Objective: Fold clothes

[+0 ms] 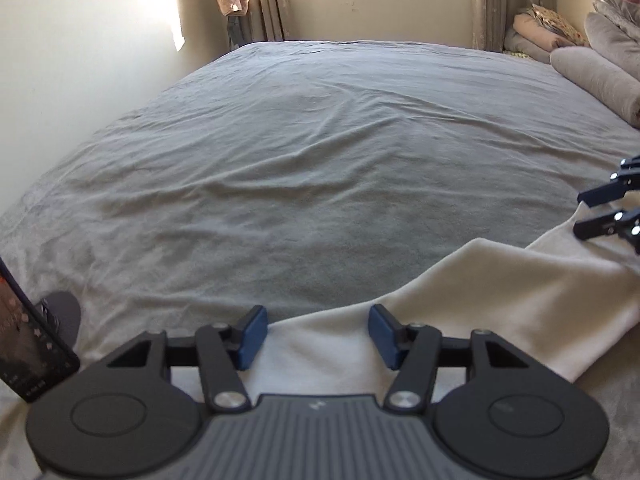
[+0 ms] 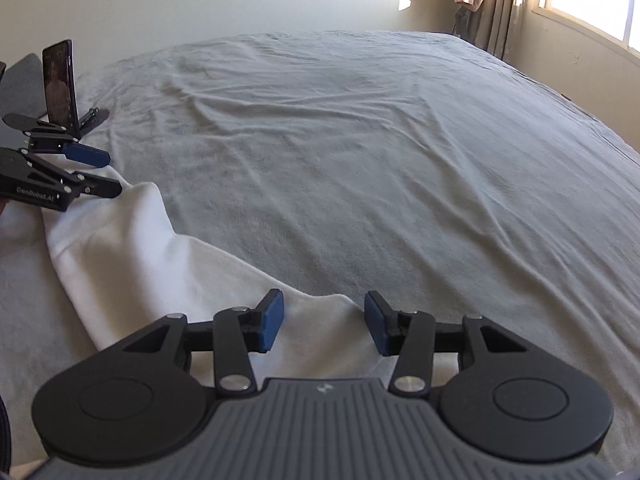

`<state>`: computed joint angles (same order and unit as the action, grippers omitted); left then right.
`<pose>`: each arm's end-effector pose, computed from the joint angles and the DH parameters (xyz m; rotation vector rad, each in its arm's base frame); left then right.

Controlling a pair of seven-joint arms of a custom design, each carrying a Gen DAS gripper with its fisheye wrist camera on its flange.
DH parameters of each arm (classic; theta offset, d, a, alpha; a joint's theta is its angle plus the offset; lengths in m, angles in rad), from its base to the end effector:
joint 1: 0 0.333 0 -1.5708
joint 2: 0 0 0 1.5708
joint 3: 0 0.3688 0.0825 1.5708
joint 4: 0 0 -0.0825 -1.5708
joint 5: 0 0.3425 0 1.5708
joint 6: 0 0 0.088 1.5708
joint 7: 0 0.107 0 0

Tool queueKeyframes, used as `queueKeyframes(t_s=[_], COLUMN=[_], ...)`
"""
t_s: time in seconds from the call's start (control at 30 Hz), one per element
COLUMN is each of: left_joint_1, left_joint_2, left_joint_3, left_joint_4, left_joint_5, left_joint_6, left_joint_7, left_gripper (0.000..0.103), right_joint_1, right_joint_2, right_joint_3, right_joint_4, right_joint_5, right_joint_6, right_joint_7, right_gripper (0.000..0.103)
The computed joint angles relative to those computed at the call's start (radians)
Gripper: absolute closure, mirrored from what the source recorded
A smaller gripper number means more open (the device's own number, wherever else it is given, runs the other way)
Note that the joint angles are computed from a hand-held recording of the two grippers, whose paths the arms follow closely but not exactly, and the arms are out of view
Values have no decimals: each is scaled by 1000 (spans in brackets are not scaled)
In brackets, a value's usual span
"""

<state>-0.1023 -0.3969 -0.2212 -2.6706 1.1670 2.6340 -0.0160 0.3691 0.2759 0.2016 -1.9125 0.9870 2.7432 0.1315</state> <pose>0.3326 -0.1408 0.4604 -1.8973 1.4077 -0.4840 0.5520 0.3002 0.4765 -2.2947 0.4776 -0.2816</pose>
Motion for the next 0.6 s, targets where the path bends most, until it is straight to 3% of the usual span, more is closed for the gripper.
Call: queueKeyframes(t_s=[0.03,0.07,0.17,0.2,0.3,0.37,0.47,0.6], left_joint_1=[3,5,-14,-24,-53,-77,-111,-150], left_joint_2=[-2,-3,7,6,5,23,7,-79], left_joint_3=[-13,-27,-104,-124,-151,-122,-89,-86], left_joint_4=[-4,-7,0,1,3,16,15,10], left_joint_5=[20,41,89,92,95,46,-20,-190], left_joint_6=[3,-2,-140,-196,-315,-338,-375,-456], left_joint_7=[-38,-77,-189,-228,-309,-272,-269,-284], left_gripper=[79,97,101,101,101,102,97,62], right_joint_1=[-11,-12,-22,-25,-9,39,92,86], right_joint_2=[-5,-12,-33,-35,-31,-12,9,-27], right_joint_3=[13,20,60,77,70,48,31,17], right_joint_4=[-9,-22,-57,-54,-20,-14,-8,-29], right_joint_5=[34,64,273,411,707,635,616,594], right_joint_6=[0,15,109,161,203,258,330,279], right_joint_7=[-41,-70,-286,-403,-628,-578,-595,-474], right_gripper=[84,92,97,98,98,98,94,82])
